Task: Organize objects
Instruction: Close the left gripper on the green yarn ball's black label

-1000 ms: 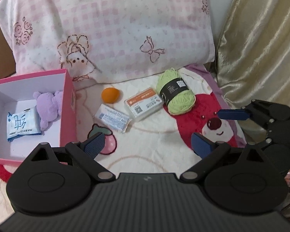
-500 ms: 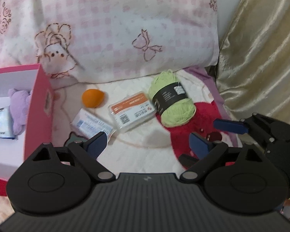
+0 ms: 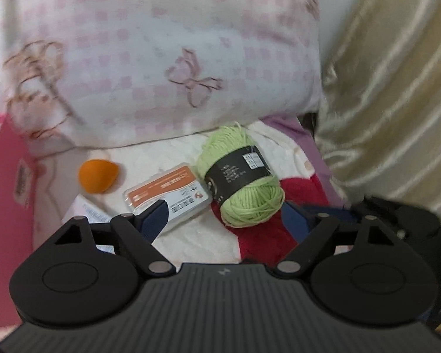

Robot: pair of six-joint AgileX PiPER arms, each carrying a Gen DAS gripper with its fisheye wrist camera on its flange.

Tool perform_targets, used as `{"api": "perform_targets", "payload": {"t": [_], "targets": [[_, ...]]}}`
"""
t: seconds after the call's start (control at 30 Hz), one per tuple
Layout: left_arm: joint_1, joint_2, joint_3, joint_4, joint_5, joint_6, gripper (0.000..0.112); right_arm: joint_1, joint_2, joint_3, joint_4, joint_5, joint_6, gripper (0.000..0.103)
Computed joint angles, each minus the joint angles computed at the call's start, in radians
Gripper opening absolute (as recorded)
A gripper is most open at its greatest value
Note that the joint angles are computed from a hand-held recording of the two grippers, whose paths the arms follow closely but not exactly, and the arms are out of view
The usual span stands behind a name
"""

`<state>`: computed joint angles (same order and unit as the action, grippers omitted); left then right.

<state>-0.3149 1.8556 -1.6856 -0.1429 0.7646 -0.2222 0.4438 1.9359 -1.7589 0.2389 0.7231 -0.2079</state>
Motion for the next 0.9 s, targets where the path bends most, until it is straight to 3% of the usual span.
{"api": "perform_targets", "payload": {"t": [0.07, 0.1, 0.17, 0.33, 0.53, 0.67, 0.9], "targets": [[-0.021, 0.051, -0.067, 0.067, 0.041, -0.052, 0.084, -0.008, -0.022, 0.088, 0.003, -0.157, -0.005, 0.082], [-0.029, 0.060, -0.068, 0.095, 0.016, -0.072, 0.084, -0.017, -0.034, 0.137, 0.038, -0.238, -0.037, 0.082], [-0.028, 0.069, -0.062, 0.108, -0.031, -0.076, 0.083, -0.046, -0.019, 0.160, 0.179, -0.289, -0.147, 0.082], [0.000, 0.094, -0.049, 0.049, -0.114, 0.000, 0.076, -0.098, 0.054, 0.102, 0.357, -0.250, -0.256, 0.082], [0.025, 0.198, -0.147, -0.036, -0.080, 0.008, 0.066, -0.117, 0.161, -0.023, 0.320, -0.170, -0.170, 0.082], [0.046, 0.230, -0.142, -0.152, -0.112, 0.031, 0.068, -0.120, 0.207, -0.041, 0.300, -0.199, -0.051, 0.082], [0.032, 0.236, -0.130, -0.175, -0.133, 0.044, 0.066, -0.129, 0.207, 0.005, 0.407, -0.201, -0.126, 0.073]]}}
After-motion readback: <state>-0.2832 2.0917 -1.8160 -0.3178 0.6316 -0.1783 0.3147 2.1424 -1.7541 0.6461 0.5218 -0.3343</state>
